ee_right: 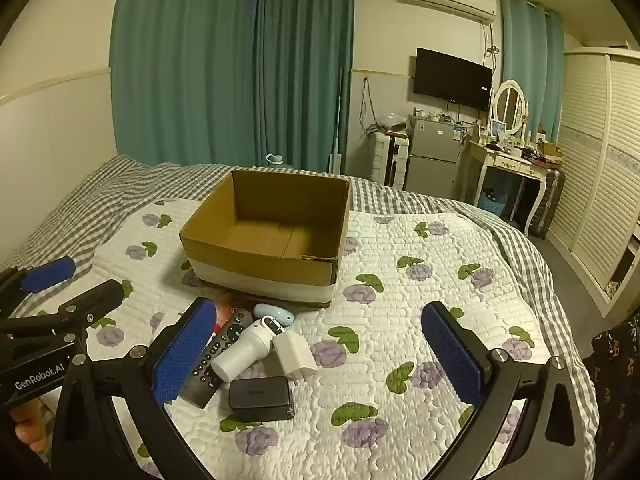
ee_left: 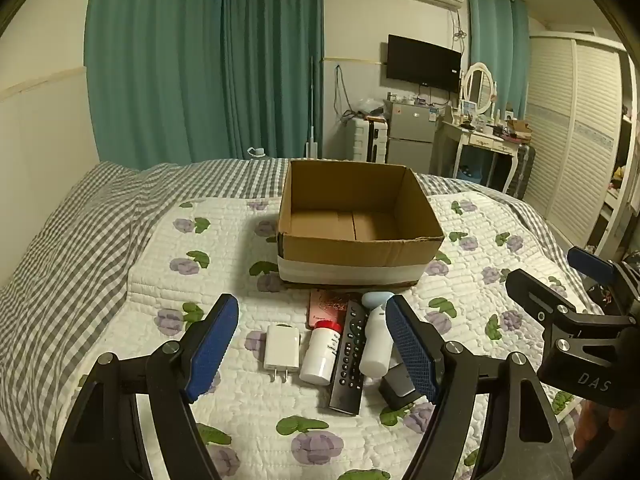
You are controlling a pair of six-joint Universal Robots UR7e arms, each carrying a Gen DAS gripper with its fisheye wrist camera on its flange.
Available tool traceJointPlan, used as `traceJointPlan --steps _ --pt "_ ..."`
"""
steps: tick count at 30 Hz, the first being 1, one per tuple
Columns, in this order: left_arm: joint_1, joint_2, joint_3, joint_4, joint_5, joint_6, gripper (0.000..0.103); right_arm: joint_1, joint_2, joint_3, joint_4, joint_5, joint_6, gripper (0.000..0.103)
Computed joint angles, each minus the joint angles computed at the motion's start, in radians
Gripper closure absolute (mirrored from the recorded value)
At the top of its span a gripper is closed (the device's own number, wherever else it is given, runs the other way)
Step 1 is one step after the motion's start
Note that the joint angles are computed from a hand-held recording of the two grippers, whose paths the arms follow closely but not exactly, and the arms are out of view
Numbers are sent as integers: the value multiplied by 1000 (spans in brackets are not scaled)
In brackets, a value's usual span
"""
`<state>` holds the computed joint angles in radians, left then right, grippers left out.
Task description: Organize rigid objects
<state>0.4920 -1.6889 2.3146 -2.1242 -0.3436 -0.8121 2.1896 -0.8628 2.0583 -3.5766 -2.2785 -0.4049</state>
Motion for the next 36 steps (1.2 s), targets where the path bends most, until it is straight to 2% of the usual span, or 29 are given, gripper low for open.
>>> traceJointPlan --steps 10,18,36 --pt "1 1 -5 12 -3 -5 24 -8 12 16 -24 18 -11 0" --pt "8 -9 11 -10 4 12 24 -4 -1 10 23 11 9 0" --pt "2 -16 7 22 10 -8 24 -4 -3 16 38 31 4 0"
